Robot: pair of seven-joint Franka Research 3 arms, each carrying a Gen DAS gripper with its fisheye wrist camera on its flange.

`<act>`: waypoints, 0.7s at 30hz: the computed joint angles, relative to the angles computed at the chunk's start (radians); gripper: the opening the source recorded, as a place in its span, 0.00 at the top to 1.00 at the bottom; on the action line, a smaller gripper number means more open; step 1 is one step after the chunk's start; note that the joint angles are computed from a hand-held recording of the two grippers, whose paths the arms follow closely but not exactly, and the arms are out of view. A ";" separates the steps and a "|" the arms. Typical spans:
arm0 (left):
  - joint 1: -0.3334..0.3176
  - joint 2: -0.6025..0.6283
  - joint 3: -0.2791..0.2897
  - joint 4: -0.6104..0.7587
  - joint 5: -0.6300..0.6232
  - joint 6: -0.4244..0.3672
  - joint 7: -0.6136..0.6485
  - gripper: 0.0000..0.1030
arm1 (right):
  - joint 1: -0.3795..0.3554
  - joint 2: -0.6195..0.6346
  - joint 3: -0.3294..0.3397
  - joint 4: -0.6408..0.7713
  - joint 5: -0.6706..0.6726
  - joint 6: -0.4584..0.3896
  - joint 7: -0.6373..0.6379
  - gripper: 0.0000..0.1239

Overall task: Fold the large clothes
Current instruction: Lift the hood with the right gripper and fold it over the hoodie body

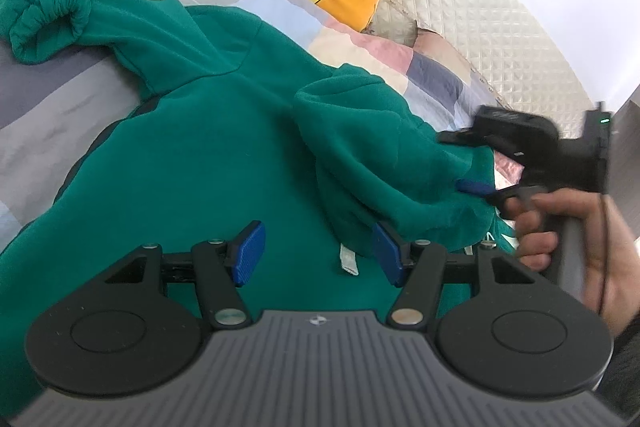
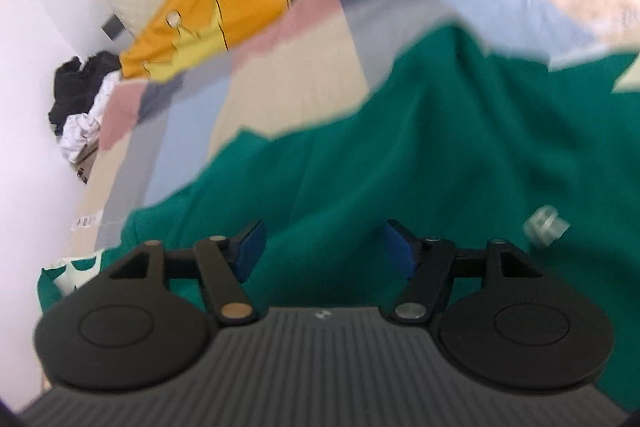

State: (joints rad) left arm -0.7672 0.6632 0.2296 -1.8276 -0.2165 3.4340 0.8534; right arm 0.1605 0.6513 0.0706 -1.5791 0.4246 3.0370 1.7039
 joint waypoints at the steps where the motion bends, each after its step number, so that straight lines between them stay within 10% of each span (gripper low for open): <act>1: 0.015 -0.001 -0.015 -0.001 0.009 0.003 -0.001 0.37 | 0.000 0.020 0.002 0.020 0.003 -0.014 0.008 0.46; 3: 0.024 -0.001 -0.025 -0.001 0.017 0.006 0.002 0.37 | 0.025 0.053 -0.029 0.045 -0.015 -0.025 0.030 0.51; 6: 0.043 -0.001 -0.045 0.001 0.029 0.009 0.004 0.37 | 0.050 0.047 -0.065 0.023 -0.051 -0.035 0.081 0.95; 16: 0.078 -0.002 -0.088 0.001 0.042 0.031 0.015 0.37 | -0.216 -0.165 0.222 -0.174 0.052 0.191 -0.215 0.95; 18: 0.058 -0.003 -0.069 0.000 0.025 0.028 0.023 0.37 | -0.207 -0.189 0.198 -0.183 0.057 0.202 -0.218 0.95; 21: 0.047 -0.004 -0.059 -0.002 0.012 0.030 0.033 0.37 | -0.039 -0.209 -0.022 -0.192 0.038 0.190 -0.148 0.95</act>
State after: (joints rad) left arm -0.7204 0.6590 0.1704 -1.8301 -0.2041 3.4635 0.8860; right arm 0.1212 0.4424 0.0489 -1.7716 0.4630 3.2268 1.5559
